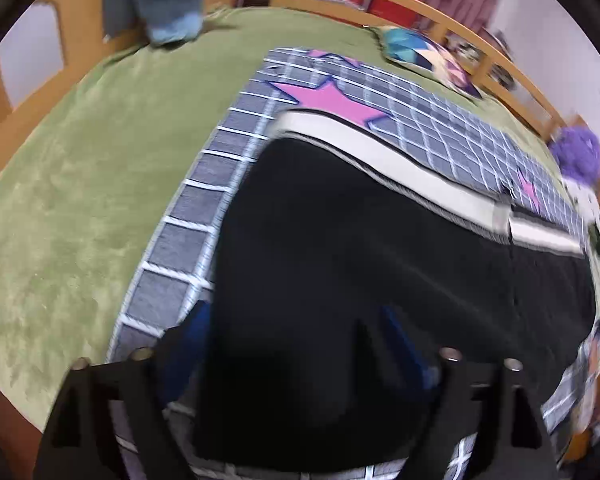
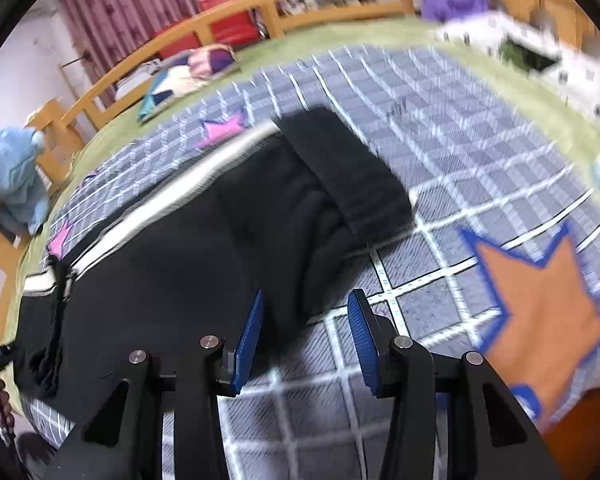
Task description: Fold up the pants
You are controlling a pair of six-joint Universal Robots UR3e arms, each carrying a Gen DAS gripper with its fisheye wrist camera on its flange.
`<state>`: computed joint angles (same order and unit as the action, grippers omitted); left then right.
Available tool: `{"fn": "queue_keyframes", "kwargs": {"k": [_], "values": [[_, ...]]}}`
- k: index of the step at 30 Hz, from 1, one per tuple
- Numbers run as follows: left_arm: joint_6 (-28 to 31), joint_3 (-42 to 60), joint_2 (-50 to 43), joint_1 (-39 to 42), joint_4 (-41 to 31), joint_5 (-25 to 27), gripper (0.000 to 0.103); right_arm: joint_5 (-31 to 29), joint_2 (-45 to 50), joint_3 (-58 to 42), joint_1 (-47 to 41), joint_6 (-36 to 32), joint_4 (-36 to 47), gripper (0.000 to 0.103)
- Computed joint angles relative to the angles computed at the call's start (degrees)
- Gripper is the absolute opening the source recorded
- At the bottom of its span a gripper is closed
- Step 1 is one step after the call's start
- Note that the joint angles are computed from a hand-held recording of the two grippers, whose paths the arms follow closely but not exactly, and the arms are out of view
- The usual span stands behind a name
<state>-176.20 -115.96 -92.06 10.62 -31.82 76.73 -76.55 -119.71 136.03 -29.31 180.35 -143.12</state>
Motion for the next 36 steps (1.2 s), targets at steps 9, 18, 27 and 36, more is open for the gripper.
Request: {"fn": "queue_keyframes", "kwargs": {"k": [9,18,27,36], "values": [[-2.64,-8.91,3.45,-1.54,10.66,3.59,0.089,-15.42,28.6,-23.83,40.25,12.5,-10.41,0.026],[-3.75,-15.39,9.77,4.71,14.31,-4.17,0.089,-15.04,58.8,-54.01,57.15,15.86,-5.86,0.019],[-2.52,-18.63,13.95,8.19,14.74,-7.85,0.089,-16.99,67.37,-64.26,56.47,19.87,1.64,0.035],[-1.91,-19.93,15.67,10.49,13.27,-10.48,0.089,-27.48,68.91,-68.53,60.91,16.88,3.77,0.034]]}}
